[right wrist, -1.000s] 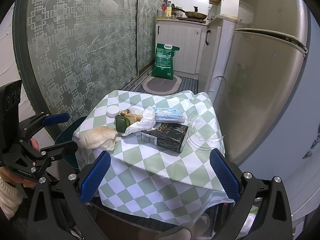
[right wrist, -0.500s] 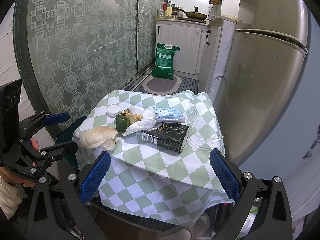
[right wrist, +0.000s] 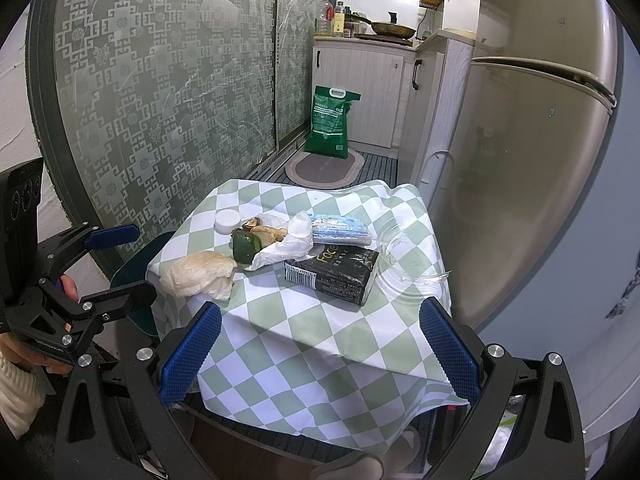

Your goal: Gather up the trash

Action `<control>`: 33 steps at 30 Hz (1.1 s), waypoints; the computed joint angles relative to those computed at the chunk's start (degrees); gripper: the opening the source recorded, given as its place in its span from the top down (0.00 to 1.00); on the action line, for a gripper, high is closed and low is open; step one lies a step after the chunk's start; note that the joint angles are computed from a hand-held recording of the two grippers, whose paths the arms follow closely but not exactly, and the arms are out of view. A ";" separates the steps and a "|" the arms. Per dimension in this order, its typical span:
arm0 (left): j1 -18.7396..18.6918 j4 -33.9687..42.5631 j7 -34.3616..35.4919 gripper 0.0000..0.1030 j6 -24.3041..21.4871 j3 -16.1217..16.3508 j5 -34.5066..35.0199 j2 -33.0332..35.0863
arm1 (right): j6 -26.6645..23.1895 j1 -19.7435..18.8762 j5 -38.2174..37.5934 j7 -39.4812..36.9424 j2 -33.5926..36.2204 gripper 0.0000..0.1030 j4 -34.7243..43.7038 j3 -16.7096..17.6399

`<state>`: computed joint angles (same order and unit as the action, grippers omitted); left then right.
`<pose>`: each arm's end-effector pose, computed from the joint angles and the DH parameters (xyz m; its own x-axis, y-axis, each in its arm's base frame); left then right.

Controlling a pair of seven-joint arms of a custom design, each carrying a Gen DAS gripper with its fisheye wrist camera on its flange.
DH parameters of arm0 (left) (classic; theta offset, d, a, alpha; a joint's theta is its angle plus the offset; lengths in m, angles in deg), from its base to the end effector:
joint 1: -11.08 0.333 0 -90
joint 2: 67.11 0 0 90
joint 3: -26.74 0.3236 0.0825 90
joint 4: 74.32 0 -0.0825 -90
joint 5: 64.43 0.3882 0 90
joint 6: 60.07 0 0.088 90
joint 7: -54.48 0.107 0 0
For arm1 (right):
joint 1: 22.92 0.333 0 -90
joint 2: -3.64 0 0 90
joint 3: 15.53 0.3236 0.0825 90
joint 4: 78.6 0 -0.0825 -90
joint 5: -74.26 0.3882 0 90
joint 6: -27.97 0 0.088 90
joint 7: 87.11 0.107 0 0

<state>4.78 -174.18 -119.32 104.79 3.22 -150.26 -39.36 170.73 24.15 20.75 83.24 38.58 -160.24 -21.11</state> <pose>0.6350 -0.2603 0.3484 -0.7074 -0.6827 0.1832 -0.4786 0.2719 -0.8349 0.5568 0.5204 0.3933 -0.0089 -0.9999 0.0093 -0.6487 -0.0013 -0.7610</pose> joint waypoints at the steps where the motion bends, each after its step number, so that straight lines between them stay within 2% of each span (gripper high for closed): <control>1: 0.00 -0.04 0.06 0.03 0.02 -0.02 0.01 -0.02 | 0.00 0.01 0.01 0.00 0.00 0.03 0.00 -0.01; 5: 0.19 0.02 0.36 0.03 -0.24 0.06 -0.01 0.00 | -0.14 0.12 -0.06 0.12 0.04 0.03 0.11 -0.08; 9: 1.06 0.12 -1.17 0.03 -2.70 0.04 1.58 0.24 | -1.87 1.21 -1.62 1.21 0.19 0.03 0.41 -0.72; 13: 1.96 0.10 4.59 0.03 -3.09 -0.61 -4.29 0.01 | -1.80 1.13 -2.82 3.13 -0.56 0.03 -0.66 -0.70; 15: 1.77 -0.15 5.44 0.04 -5.04 0.20 -4.98 -0.30 | -1.14 0.83 -3.60 4.83 -1.43 0.03 -1.95 -0.69; 17: 0.83 0.03 5.47 0.11 -5.15 1.01 -4.74 -0.19 | -0.68 0.46 -4.33 6.31 -2.20 0.03 -3.01 -0.53; 18: 0.28 0.18 4.30 0.21 -5.29 1.48 -3.27 0.00 | -0.09 0.18 -4.65 6.96 -2.51 0.03 -3.52 -0.36; 19: -0.16 0.39 3.55 0.25 -4.91 1.67 -2.36 0.26 | 0.62 -0.15 -4.86 7.58 -2.74 0.04 -3.96 -0.16; 22: -0.51 0.95 1.40 0.33 -4.70 1.52 0.73 1.04 | 2.47 -1.15 -4.63 7.94 -3.09 0.14 -4.70 0.55; 25: -0.20 1.35 0.32 0.35 -4.67 0.66 2.74 1.64 | 2.03 -1.23 -4.07 7.23 -3.03 0.22 -4.57 0.87; 29: -0.53 2.53 -3.15 0.39 -3.59 -0.06 7.12 3.10 | 3.73 -1.20 -4.94 8.83 -3.64 0.26 -5.61 0.60; 33: -1.24 4.12 -10.15 0.53 -2.18 -0.20 14.22 5.15 | 4.85 -1.39 -5.37 9.31 -3.36 0.27 -5.18 0.65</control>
